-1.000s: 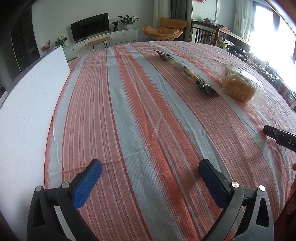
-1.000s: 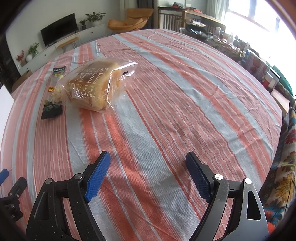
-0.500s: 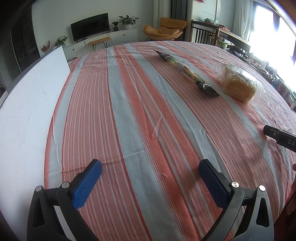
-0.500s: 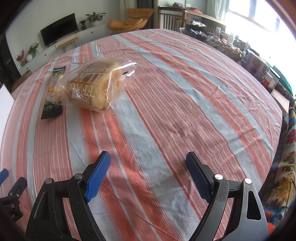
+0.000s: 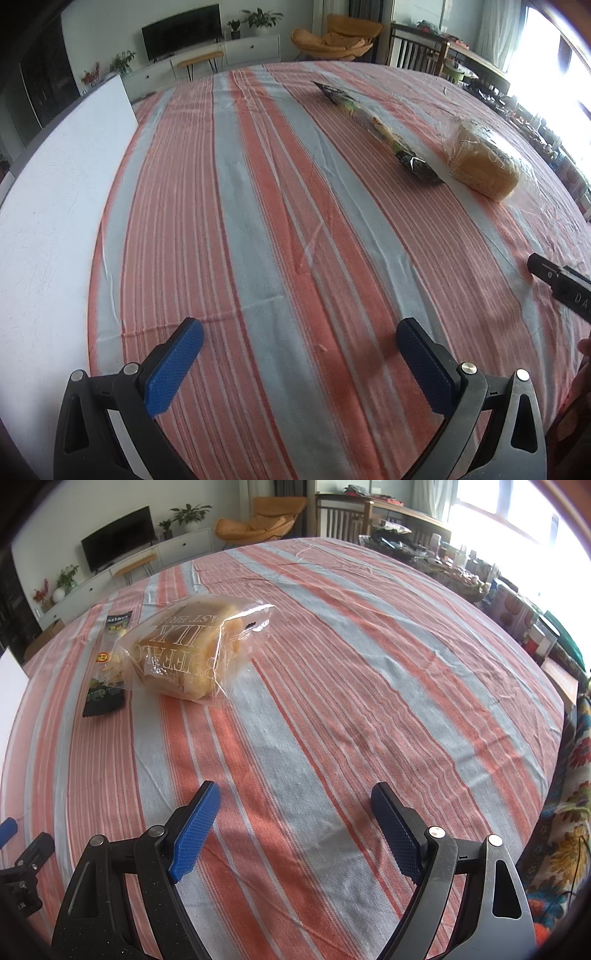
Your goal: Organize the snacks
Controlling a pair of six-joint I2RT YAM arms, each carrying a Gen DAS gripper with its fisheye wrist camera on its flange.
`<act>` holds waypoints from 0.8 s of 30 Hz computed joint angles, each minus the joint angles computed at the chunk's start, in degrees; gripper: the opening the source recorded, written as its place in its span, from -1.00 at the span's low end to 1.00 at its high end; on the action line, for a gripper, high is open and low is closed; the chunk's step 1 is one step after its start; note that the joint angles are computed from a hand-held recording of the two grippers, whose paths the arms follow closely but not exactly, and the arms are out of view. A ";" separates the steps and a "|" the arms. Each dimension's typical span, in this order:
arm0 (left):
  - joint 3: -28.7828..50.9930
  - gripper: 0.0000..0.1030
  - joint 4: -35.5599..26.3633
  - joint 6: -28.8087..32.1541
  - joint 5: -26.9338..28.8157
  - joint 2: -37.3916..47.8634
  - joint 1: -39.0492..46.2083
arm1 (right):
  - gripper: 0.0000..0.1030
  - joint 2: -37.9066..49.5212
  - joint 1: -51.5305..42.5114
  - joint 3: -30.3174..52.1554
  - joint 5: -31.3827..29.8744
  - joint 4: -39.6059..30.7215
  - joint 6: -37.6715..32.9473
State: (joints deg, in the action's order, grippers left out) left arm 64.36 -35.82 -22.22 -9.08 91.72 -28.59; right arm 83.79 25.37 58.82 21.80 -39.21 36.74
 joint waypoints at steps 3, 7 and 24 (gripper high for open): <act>7.09 0.99 -1.15 -1.08 8.45 3.16 3.16 | 0.68 0.02 -0.01 -0.01 0.06 0.03 0.08; 20.88 0.99 -3.97 -0.17 9.88 10.61 4.65 | 0.68 0.06 -0.08 -0.03 -0.04 0.15 -0.10; 61.22 0.27 -13.85 1.81 -2.90 44.33 0.66 | 0.72 0.12 0.27 0.21 0.03 -0.08 -0.10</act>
